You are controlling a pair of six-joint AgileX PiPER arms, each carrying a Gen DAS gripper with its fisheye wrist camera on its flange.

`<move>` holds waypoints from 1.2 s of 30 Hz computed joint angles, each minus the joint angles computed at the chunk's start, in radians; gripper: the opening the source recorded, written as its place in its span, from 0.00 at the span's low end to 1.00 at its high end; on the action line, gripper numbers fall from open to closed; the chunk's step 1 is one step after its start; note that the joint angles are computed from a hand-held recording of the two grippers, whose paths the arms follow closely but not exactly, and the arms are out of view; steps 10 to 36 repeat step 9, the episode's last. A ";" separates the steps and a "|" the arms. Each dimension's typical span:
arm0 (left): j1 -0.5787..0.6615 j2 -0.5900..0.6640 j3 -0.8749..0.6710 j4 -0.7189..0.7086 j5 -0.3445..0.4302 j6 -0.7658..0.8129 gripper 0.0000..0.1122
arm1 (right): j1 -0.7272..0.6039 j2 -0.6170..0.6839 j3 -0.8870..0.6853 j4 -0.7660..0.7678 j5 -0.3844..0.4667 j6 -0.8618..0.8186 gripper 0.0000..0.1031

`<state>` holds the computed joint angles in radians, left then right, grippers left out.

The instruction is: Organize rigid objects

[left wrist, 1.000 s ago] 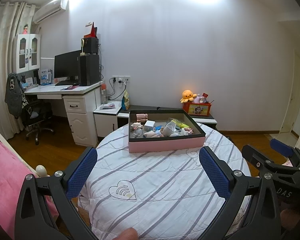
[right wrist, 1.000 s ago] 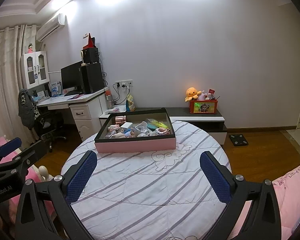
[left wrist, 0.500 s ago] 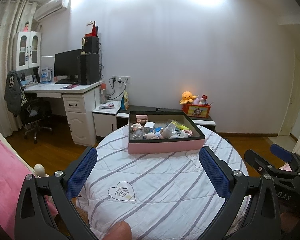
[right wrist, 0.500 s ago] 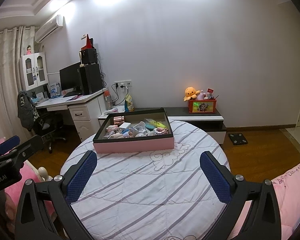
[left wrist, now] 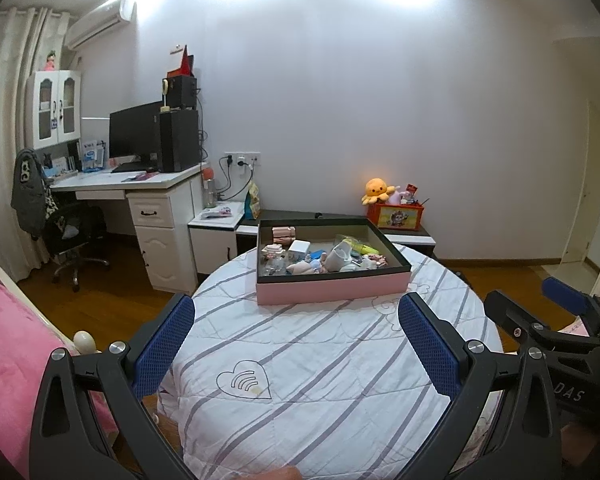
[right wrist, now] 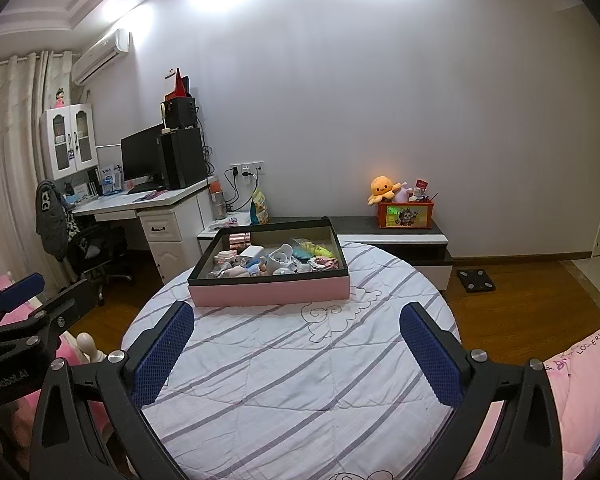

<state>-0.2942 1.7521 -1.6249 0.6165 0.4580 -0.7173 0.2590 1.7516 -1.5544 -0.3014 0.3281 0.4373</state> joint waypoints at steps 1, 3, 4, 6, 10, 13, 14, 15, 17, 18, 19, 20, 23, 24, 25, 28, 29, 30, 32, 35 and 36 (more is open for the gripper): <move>0.000 0.000 0.001 -0.001 -0.002 -0.001 0.92 | 0.000 0.000 0.000 0.001 0.001 -0.001 1.00; 0.000 0.000 0.002 0.003 -0.004 -0.006 0.92 | 0.000 0.000 -0.003 0.010 0.006 -0.009 1.00; 0.002 -0.001 0.004 -0.004 -0.008 0.001 0.92 | 0.001 0.000 -0.003 0.005 0.005 -0.005 1.00; 0.001 -0.001 0.007 -0.003 -0.017 0.001 0.92 | -0.003 0.002 -0.006 0.019 0.006 -0.020 1.00; -0.003 0.001 0.005 -0.010 -0.016 0.008 0.92 | 0.001 0.000 -0.003 0.002 0.005 -0.002 1.00; -0.003 0.001 0.005 -0.010 -0.016 0.008 0.92 | 0.001 0.000 -0.003 0.002 0.005 -0.002 1.00; -0.003 0.001 0.005 -0.010 -0.016 0.008 0.92 | 0.001 0.000 -0.003 0.002 0.005 -0.002 1.00; -0.003 0.001 0.005 -0.010 -0.016 0.008 0.92 | 0.001 0.000 -0.003 0.002 0.005 -0.002 1.00; -0.003 0.001 0.005 -0.010 -0.016 0.008 0.92 | 0.001 0.000 -0.003 0.002 0.005 -0.002 1.00; -0.003 0.001 0.005 -0.010 -0.016 0.008 0.92 | 0.001 0.000 -0.003 0.002 0.005 -0.002 1.00; -0.003 0.001 0.005 -0.010 -0.016 0.008 0.92 | 0.001 0.000 -0.003 0.002 0.005 -0.002 1.00; -0.003 0.001 0.005 -0.010 -0.016 0.008 0.92 | 0.001 0.000 -0.003 0.002 0.005 -0.002 1.00; -0.003 0.001 0.005 -0.010 -0.016 0.008 0.92 | 0.001 0.000 -0.003 0.002 0.005 -0.002 1.00; -0.003 0.001 0.005 -0.010 -0.016 0.008 0.92 | 0.001 0.000 -0.003 0.002 0.005 -0.002 1.00; -0.003 0.001 0.005 -0.010 -0.016 0.008 0.92 | 0.001 0.000 -0.003 0.002 0.005 -0.002 1.00; -0.003 0.001 0.005 -0.010 -0.016 0.008 0.92 | 0.001 0.000 -0.003 0.002 0.005 -0.002 1.00; -0.003 0.001 0.005 -0.010 -0.016 0.008 0.92 | 0.001 0.000 -0.003 0.002 0.005 -0.002 1.00; -0.003 0.001 0.005 -0.010 -0.016 0.008 0.92 | 0.001 0.000 -0.003 0.002 0.005 -0.002 1.00; -0.003 0.001 0.005 -0.010 -0.016 0.008 0.92 | 0.001 0.000 -0.003 0.002 0.005 -0.002 1.00; -0.003 0.001 0.005 -0.010 -0.016 0.008 0.92 | 0.001 0.000 -0.003 0.002 0.005 -0.002 1.00; -0.003 0.001 0.005 -0.010 -0.016 0.008 0.92 | 0.001 0.000 -0.003 0.002 0.005 -0.002 1.00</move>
